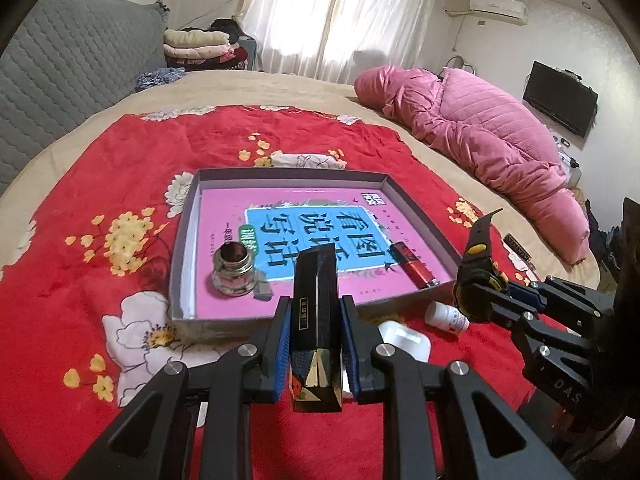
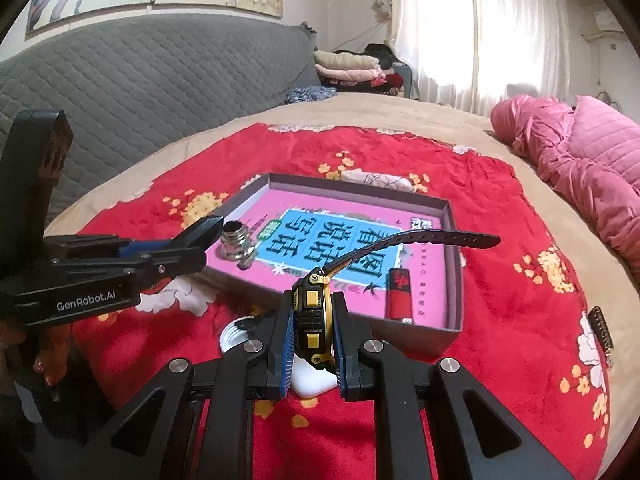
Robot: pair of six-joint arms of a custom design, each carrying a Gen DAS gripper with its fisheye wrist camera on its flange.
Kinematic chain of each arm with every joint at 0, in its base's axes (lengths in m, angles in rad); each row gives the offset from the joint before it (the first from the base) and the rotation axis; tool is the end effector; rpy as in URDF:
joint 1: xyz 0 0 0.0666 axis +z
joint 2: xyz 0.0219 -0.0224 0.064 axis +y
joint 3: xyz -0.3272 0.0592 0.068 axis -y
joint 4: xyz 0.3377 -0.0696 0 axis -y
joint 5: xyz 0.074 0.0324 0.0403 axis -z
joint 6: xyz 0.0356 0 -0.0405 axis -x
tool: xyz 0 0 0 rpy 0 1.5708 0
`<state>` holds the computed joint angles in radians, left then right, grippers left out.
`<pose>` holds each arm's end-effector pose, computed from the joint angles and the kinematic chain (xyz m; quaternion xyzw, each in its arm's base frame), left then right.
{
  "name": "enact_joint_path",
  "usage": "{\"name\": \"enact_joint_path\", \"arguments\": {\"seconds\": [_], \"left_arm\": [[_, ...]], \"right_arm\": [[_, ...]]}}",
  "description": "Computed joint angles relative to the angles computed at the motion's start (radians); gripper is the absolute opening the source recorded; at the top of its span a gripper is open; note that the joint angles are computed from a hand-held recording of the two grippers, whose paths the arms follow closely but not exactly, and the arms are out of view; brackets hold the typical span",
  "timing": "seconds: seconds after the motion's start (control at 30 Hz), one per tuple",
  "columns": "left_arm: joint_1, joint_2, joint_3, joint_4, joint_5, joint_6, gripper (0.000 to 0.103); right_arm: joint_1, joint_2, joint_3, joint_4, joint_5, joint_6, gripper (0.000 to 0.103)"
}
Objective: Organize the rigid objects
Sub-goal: 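Carry the black pen and the tape measure over the grey box with both tools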
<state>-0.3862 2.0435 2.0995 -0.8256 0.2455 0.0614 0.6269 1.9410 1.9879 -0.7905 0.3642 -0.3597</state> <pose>0.5954 -0.2519 0.3342 0.1949 0.8942 -0.1958 0.3524 0.5096 0.3530 0.3541 -0.0478 0.9022 0.0411 0.4267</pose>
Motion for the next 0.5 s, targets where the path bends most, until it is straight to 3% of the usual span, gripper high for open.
{"name": "enact_joint_path", "arguments": {"seconds": [0.5], "left_arm": [[-0.013, 0.118, 0.214, -0.102, -0.064, 0.037, 0.023]], "right_arm": [[-0.026, 0.024, 0.059, -0.028, 0.021, -0.015, 0.017]]}}
